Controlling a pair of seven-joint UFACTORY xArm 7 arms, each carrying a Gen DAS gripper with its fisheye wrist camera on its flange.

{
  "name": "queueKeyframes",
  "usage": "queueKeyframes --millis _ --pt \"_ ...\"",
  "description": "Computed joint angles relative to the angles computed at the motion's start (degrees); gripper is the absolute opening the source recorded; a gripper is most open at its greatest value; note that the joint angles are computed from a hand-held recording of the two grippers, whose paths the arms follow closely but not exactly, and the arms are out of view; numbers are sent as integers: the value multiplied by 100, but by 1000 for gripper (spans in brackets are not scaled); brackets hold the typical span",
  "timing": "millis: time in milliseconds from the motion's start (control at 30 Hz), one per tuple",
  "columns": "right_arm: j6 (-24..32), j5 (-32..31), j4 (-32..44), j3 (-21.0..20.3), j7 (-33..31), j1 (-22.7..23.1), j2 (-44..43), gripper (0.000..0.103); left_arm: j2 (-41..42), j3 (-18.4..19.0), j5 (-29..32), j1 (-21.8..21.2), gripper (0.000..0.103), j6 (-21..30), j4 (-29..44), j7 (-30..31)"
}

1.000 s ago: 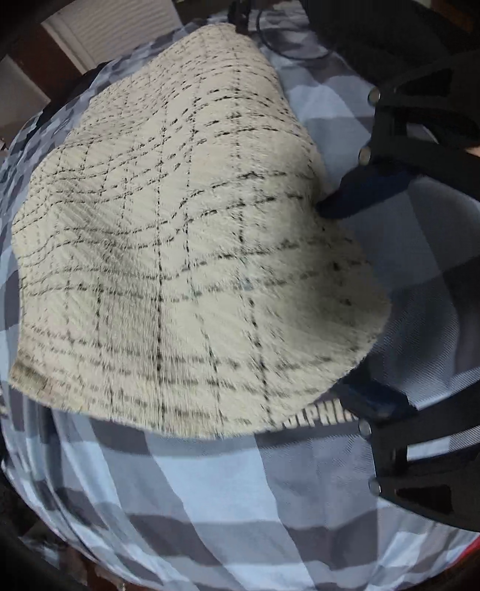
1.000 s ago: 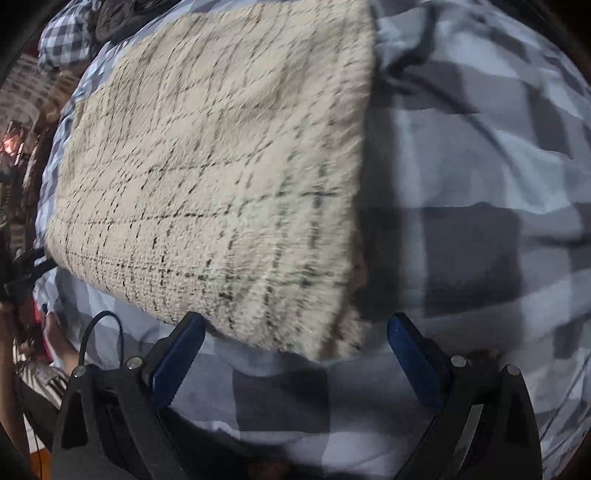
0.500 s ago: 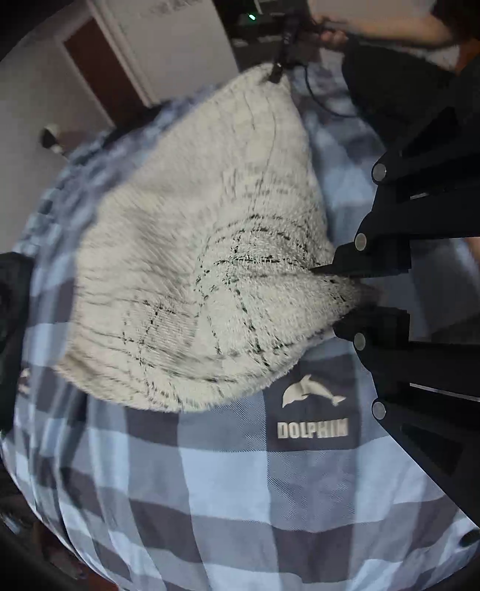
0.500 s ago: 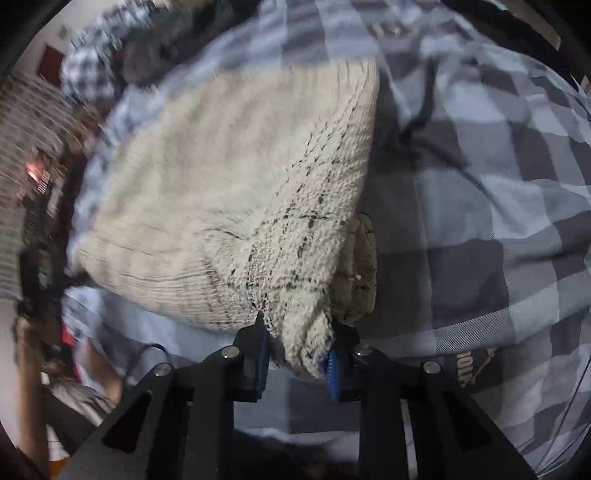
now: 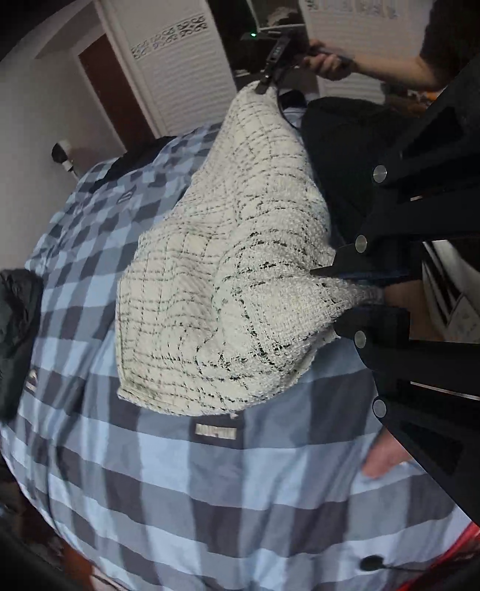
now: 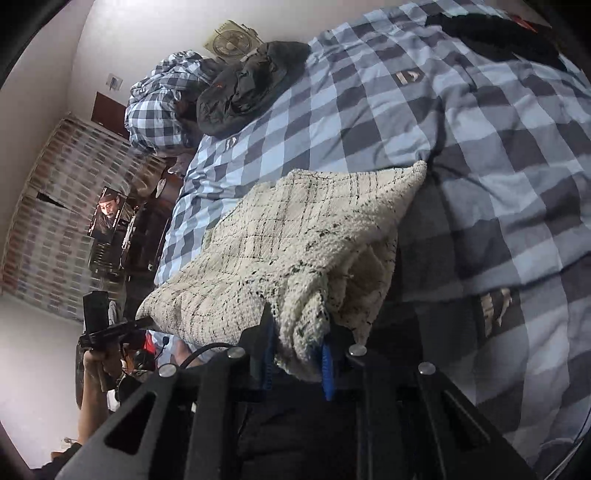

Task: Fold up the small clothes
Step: 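Lift the grasped edge with both grippers, fold it over the shirt, release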

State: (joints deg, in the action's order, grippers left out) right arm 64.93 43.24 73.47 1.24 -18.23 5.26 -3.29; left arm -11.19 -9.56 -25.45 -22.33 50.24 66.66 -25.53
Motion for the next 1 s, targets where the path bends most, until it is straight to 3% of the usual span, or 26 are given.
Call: queueKeyframes --millis 167,333,500,600,700,767,833,1000 --pt "198 114 753 3 325 -169 740 17 586 118 -234 136 9 -590 363 10" --pt "22 371 2567 256 1397 -404 2341 15 2144 186 92 468 9 -1003 1728 -406" --pt "-36 -507 4958 346 2944 -165 4397 14 3989 298 889 559 9 -739 3710 -1292" --pt "134 -811 6110 448 3598 -156 5365 14 4570 265 988 664 9 -896 4267 -1488" --pt "178 -1093 6696 590 3857 -160 5882 14 4925 353 1322 604 9 -802 4607 -1618" --pt "258 -1363 6843 649 3911 -126 6005 14 5120 473 1631 489 10 -692 4795 -1757" --pt "25 -1510 6400 739 3861 -142 5770 16 5055 504 1785 444 10 -811 4681 -1855" --pt "-713 -1126 4735 956 4446 -525 4623 39 4704 449 1963 445 10 -15 4859 -1956"
